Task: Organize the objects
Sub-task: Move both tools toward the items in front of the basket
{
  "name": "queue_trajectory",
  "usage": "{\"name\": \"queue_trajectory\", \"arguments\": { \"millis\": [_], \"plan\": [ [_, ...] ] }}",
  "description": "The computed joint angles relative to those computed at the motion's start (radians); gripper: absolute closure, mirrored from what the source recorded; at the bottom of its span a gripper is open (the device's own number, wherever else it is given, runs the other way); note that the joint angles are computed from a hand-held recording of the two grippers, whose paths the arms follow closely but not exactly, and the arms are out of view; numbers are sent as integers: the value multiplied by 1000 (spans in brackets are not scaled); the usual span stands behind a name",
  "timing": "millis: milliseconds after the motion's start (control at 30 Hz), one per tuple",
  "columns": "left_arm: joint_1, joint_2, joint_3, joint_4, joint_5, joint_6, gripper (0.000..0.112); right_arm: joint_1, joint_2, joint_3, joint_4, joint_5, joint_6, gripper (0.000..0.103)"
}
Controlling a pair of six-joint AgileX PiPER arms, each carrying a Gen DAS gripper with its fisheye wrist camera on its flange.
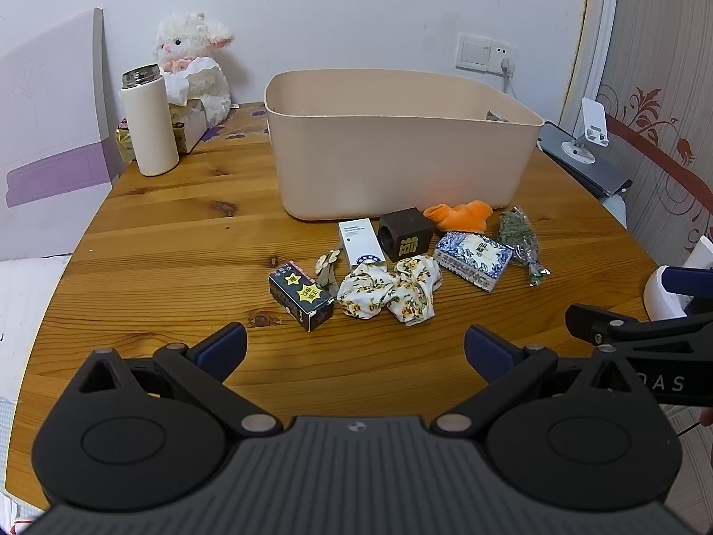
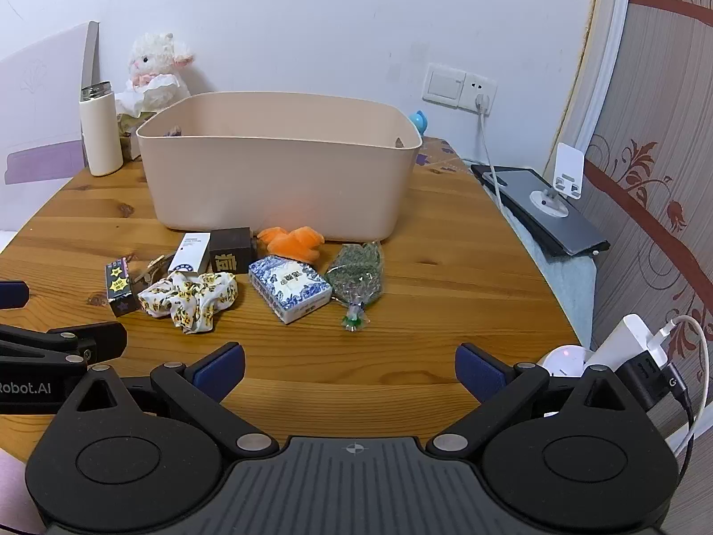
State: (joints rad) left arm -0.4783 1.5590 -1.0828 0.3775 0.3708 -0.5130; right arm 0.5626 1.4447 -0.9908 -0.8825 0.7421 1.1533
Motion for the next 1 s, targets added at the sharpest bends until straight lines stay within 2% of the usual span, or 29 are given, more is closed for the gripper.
{"name": "queue_trajectory", "arguments": {
  "millis": [233, 867, 933, 1000],
  "plan": [
    [10, 12, -7, -38, -1, 34, 9, -5, 3, 0, 4, -7, -5, 1],
    [7, 14, -5, -18, -2, 15, 9, -4, 8, -3, -3, -7, -11, 1],
    [8, 15, -11, -31, 5, 30, 9, -4, 8, -2, -4, -7, -9, 1],
    [19, 17, -19, -103, 10, 99, 9, -3, 8, -1, -4, -8, -8, 0]
  ]
}}
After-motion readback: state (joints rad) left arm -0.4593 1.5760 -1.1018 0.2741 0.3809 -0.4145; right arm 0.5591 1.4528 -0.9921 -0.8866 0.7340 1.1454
